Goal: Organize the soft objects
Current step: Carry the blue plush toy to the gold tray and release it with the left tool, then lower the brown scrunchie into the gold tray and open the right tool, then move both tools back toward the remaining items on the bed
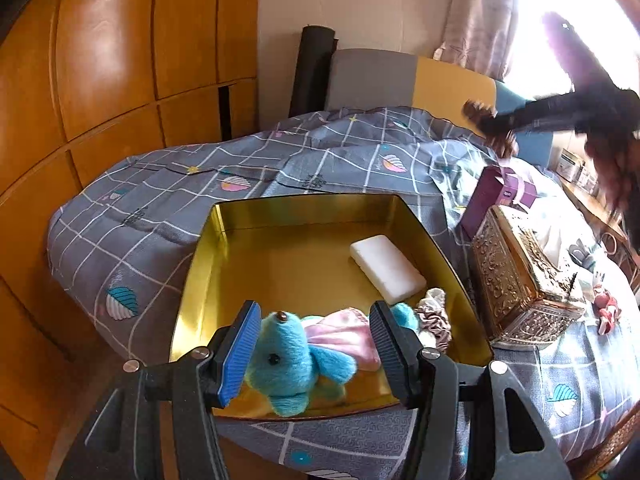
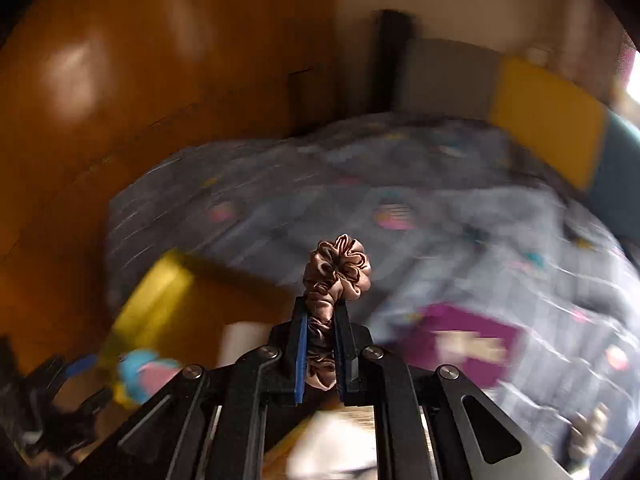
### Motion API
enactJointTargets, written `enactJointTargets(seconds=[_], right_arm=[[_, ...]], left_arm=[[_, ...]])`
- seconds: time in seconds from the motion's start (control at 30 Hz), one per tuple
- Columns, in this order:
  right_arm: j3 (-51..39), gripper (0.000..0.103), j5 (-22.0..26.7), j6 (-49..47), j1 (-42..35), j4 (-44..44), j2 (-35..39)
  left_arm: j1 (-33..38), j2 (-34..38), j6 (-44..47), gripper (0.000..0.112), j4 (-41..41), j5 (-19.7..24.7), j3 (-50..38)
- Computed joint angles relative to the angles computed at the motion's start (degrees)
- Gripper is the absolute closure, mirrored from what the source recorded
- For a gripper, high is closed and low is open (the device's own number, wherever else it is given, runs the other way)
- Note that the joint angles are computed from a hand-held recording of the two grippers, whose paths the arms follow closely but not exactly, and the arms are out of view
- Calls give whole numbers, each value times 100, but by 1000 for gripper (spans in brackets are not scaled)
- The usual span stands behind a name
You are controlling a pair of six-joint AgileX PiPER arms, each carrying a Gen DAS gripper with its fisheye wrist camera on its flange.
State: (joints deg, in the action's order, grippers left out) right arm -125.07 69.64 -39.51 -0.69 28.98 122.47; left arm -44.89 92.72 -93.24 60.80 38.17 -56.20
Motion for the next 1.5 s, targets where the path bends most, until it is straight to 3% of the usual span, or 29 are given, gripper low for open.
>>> enactJointTargets(seconds=[0.2,0.3,0.43,0.53,0.77,0.9,1.17,1.23,1.5], right_arm=[[2067,92,-686,-774,754,323,-625],[2571,92,-1121,-715,1048,266,-583],[3454,92,-2051,-457,1459,86,-677],[3551,92,-2317,-282,1594,-26,-522],[3624,86,-2599,-51,1673,-206,-429],[3799,74,-2778,-38,1634,-130,-555],[4337,71,-3152,-132,1468,45,-1014],[4547,62,-3289,-112,1391,78,-1221],[5415,52,-3552,-1358,638,1307,-2328]], left_arm=[[-20,-165,-298,55,132,448,107],[23,-208,-339,55,149,515,141],[72,-231,-355,55,144,451,194],[108,-200,-346,55,114,365,195],[118,-121,-360,55,83,316,181],[123,-110,-355,55,74,302,185],[150,-93,-295,55,32,237,179],[114,-82,-291,55,28,289,161],[-108,-46,-150,55,55,492,-14]])
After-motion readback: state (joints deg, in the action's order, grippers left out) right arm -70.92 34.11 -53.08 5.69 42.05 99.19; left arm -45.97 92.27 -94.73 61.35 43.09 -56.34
